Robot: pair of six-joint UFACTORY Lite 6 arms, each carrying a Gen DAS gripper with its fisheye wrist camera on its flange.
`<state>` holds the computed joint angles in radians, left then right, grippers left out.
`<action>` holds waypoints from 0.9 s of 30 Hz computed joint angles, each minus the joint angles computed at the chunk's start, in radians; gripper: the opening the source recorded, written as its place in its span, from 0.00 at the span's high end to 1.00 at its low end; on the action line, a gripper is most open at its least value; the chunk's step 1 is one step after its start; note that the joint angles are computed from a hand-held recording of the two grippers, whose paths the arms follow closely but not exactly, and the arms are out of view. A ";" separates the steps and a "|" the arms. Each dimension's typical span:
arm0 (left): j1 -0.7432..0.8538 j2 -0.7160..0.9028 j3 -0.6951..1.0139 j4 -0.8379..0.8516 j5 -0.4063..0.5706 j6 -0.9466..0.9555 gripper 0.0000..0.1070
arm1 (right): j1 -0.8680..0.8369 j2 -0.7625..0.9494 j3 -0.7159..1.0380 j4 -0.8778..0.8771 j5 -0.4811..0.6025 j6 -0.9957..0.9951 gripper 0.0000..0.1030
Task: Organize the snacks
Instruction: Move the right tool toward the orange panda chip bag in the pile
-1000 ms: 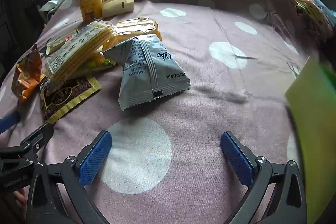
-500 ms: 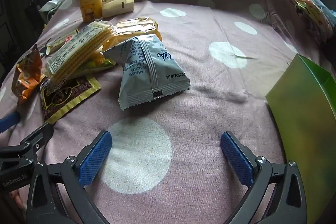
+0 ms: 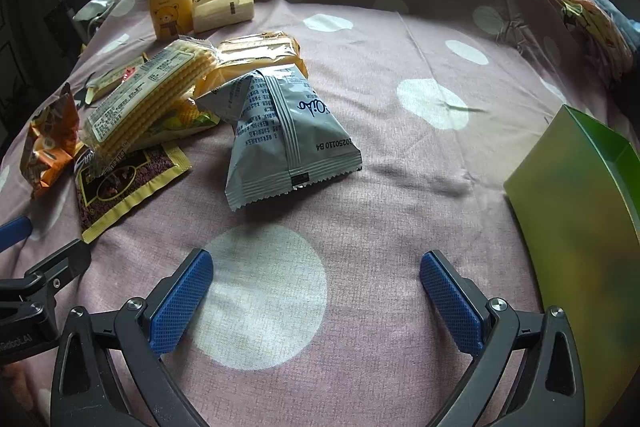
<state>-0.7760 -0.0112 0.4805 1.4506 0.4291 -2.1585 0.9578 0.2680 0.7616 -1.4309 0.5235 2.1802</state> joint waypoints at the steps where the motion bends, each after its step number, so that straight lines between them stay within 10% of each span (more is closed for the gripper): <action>1: -0.008 -0.023 -0.010 -0.028 0.017 0.024 0.04 | 0.004 -0.013 0.001 0.045 0.003 -0.042 0.00; 6: -0.042 -0.209 -0.078 -0.101 0.095 0.097 0.04 | -0.012 -0.127 -0.014 0.106 -0.069 -0.096 0.00; 16: 0.143 -0.455 0.117 -0.627 0.163 0.773 0.04 | 0.027 -0.156 0.370 0.509 0.208 -0.621 0.00; 21: 0.242 -0.443 0.109 -0.687 0.033 0.904 0.04 | -0.013 -0.188 0.374 0.479 0.036 -0.566 0.00; 27: 0.356 -0.409 0.019 -0.741 -0.133 0.968 0.05 | 0.024 -0.055 0.408 0.415 0.097 -0.520 0.01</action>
